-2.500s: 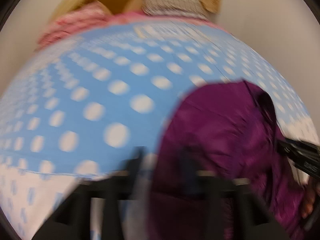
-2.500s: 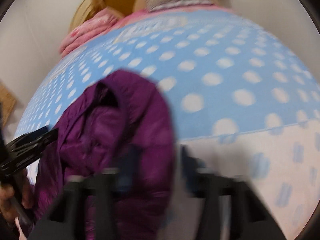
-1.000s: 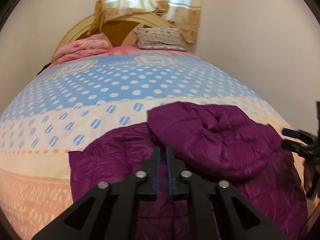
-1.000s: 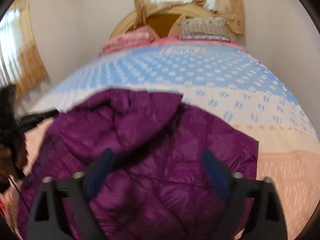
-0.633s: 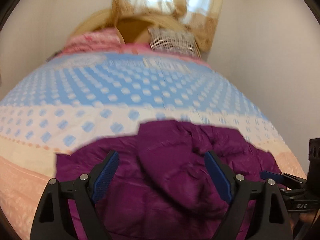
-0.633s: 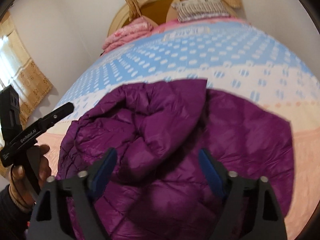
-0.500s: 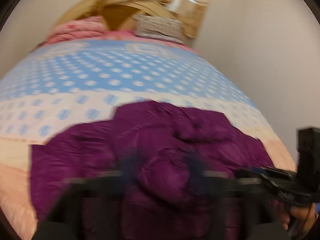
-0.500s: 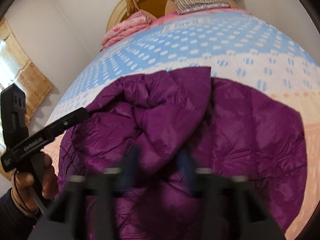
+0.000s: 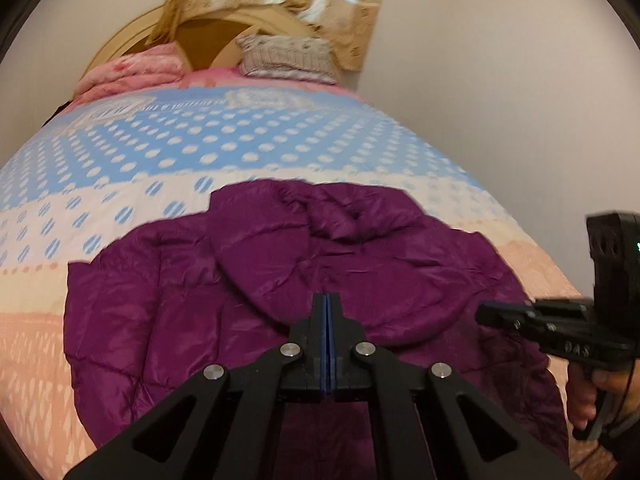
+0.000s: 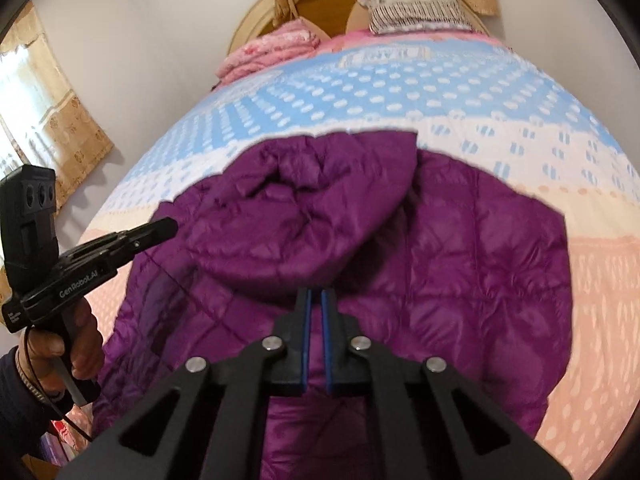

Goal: Fold large clothes

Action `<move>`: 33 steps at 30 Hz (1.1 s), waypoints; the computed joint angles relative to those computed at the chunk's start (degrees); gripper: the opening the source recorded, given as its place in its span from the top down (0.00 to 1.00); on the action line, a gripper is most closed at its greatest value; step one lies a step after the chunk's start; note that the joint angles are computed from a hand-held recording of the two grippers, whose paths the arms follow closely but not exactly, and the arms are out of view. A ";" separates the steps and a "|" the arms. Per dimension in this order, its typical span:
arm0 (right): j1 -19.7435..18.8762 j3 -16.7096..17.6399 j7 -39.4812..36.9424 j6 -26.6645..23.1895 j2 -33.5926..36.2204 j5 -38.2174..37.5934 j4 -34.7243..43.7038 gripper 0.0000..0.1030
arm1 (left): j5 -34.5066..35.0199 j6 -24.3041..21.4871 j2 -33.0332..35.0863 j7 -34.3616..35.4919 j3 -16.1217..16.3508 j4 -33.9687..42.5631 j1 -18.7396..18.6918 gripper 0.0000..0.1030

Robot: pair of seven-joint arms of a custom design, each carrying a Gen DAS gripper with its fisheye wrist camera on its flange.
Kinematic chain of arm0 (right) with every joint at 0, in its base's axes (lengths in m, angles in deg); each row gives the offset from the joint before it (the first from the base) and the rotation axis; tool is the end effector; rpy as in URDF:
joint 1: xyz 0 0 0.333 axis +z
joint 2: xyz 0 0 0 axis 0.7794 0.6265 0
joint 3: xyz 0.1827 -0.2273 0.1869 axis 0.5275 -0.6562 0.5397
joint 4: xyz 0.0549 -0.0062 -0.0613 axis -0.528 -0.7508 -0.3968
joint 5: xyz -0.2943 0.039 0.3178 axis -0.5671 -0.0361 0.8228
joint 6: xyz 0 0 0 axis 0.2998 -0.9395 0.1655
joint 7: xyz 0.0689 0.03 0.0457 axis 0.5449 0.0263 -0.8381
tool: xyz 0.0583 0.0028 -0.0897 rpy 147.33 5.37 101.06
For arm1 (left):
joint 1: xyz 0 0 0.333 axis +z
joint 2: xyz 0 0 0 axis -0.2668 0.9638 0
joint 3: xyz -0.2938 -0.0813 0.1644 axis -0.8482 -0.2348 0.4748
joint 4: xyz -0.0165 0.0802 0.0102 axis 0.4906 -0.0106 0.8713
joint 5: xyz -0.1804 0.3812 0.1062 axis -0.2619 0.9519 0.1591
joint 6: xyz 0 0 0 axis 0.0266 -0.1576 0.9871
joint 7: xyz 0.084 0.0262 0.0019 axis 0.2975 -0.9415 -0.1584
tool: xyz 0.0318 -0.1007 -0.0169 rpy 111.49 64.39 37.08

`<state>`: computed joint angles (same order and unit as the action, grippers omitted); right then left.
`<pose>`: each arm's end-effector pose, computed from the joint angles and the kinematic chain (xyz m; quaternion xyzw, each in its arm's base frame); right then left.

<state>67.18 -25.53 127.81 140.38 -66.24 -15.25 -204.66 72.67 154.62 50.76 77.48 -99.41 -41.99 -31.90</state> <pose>0.5415 0.1863 0.5163 -0.8228 0.4396 0.0057 0.3603 0.4509 -0.3454 0.5276 -0.6984 0.5845 -0.3552 0.2107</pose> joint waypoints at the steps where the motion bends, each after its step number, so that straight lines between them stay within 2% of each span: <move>1: -0.03 -0.20 0.39 -0.12 0.25 0.94 0.22 0.86 | -0.34 0.81 0.10 -0.92 0.34 -0.22 0.33 1.00; 3: -0.19 -0.35 1.63 0.64 0.41 2.44 0.55 0.57 | -1.59 1.27 -0.27 -3.99 0.87 -0.94 1.12 0.99; 4: -0.13 -0.36 1.61 1.69 0.23 3.53 0.41 0.24 | -2.45 1.16 -0.34 -4.75 1.19 -1.16 1.38 0.99; 5: 0.03 -0.39 1.13 3.48 -0.01 5.32 0.18 0.10 | -2.90 0.57 -0.31 -5.12 1.35 -1.16 1.66 0.97; 6: 0.05 -0.28 1.39 4.29 0.15 5.39 0.40 0.10 | -3.08 -0.85 -0.19 -5.68 1.21 -0.80 1.89 0.94; 7: 0.00 -0.13 2.37 4.54 0.80 4.68 1.12 0.10 | -3.47 -3.75 0.11 -6.08 0.95 0.04 1.99 0.79; 8: 0.01 -0.01 3.40 4.79 1.53 4.44 1.81 0.10 | -3.52 -6.43 0.48 -6.67 0.69 0.93 2.06 0.52; 10: 0.12 0.25 5.32 5.46 3.06 4.54 2.99 0.10 | -0.24 -9.35 0.76 -11.20 -0.21 1.95 2.66 0.21; 12: 0.22 0.43 6.89 5.04 4.41 4.68 4.06 0.11 | 3.50 -9.82 1.11 -14.92 -0.59 2.71 2.87 0.20; 15: 0.50 0.78 7.23 3.69 5.99 5.54 5.39 0.15 | 1.22 -13.45 3.47 -11.67 0.01 5.89 1.45 0.19; 16: 0.55 0.90 7.17 3.35 6.37 5.65 5.71 0.20 | 0.67 -10.88 4.14 -10.36 0.73 6.00 1.24 0.19; 18: 0.60 1.11 7.70 2.16 7.55 5.20 6.78 0.38 | -3.84 -6.75 5.69 -6.74 2.20 6.24 0.87 0.19; 19: 0.55 1.19 8.56 1.39 8.09 4.04 7.26 0.64 | -4.38 -4.06 6.10 -6.46 2.63 5.76 1.03 0.20; 20: 0.58 1.36 9.76 1.52 8.55 2.63 7.54 0.85 | -3.54 -0.83 6.47 -7.66 2.89 5.16 1.41 0.42; 21: 0.62 1.50 10.01 2.04 8.52 2.28 7.34 0.85 | -5.23 2.67 7.07 -6.21 3.42 4.70 1.49 0.64; 22: 0.60 1.53 9.56 2.21 8.21 2.46 7.02 0.88 | -10.58 4.48 7.69 -1.17 3.99 4.50 0.98 0.99; 23: 0.57 1.52 8.97 2.36 7.45 2.50 6.42 0.89 | -12.72 4.17 7.64 0.62 3.91 4.44 0.75 1.00; 25: 0.59 1.41 7.02 2.60 5.70 2.79 5.18 0.91 | -7.60 4.48 6.00 -2.82 3.05 3.52 1.35 1.00; 29: 0.71 0.81 3.41 2.30 1.61 2.64 1.77 0.92 | -0.17 -0.93 1.50 -4.95 0.67 2.08 1.20 1.00; 33: 0.62 0.20 2.87 0.50 -0.36 2.35 -0.61 0.92 | 0.66 -3.02 -1.14 -4.64 -0.46 -0.40 0.11 1.00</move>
<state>67.80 -25.32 130.68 140.88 -66.59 -12.90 -205.27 73.33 151.60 49.62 72.84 -99.87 -42.39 -31.78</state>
